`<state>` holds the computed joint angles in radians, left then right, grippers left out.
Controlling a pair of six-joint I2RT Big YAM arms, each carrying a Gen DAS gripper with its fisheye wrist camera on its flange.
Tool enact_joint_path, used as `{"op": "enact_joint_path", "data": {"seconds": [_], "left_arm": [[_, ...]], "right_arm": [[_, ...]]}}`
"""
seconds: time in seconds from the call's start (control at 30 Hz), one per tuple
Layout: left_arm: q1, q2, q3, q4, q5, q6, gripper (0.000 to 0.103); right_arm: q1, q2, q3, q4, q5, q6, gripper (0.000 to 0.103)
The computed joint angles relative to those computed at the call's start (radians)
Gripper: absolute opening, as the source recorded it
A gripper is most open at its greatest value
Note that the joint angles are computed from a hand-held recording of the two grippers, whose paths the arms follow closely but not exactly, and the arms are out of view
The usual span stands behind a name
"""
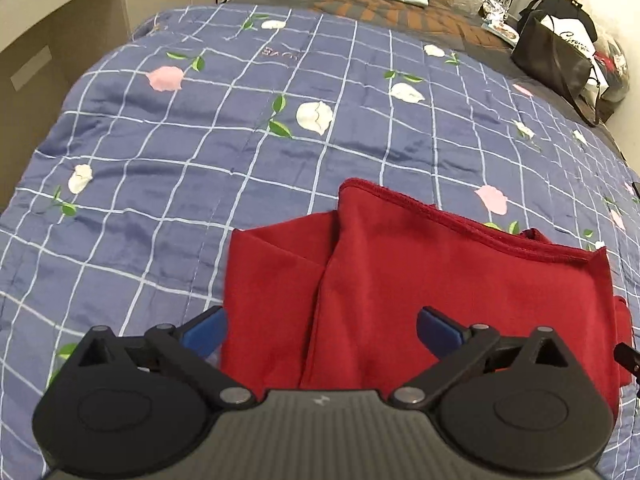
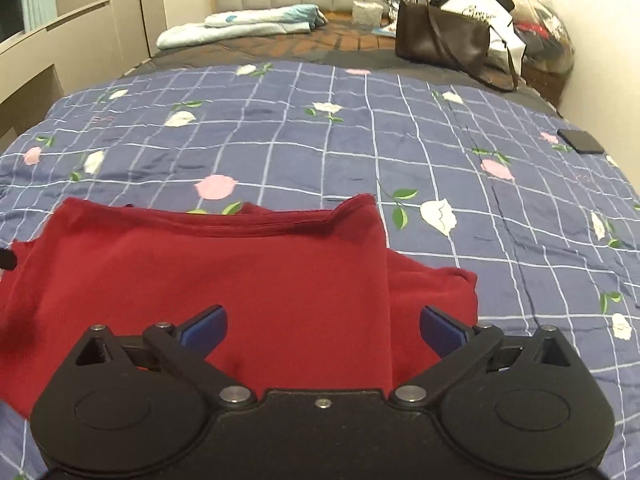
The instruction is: Fold small clothes
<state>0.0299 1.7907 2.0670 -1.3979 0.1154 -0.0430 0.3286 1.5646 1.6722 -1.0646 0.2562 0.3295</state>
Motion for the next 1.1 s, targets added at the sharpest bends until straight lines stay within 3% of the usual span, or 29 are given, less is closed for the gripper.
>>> {"op": "enact_joint_path", "data": {"seconds": [0.37,0.7,0.93,1.1], "left_arm": [[-0.013,-0.128,-0.118,-0.002,-0.040,-0.043,0.102],[0.010,-0.271,-0.313,-0.016,-0.040,-0.095,0.103],[0.030,-0.309,-0.392,-0.031,-0.036,-0.129,0.103],[0.043,-0.304,-0.401,-0.019,-0.017,-0.140,0.103]], "right_arm": [[0.051,-0.083,-0.037,-0.006,0.020,0.017,0.102],[0.102,-0.172,-0.098,-0.053,0.047,0.061,0.102],[0.123,-0.216,-0.169,-0.116,0.050,0.152,0.102],[0.089,-0.234,-0.209,-0.106,0.027,0.182,0.102]]}}
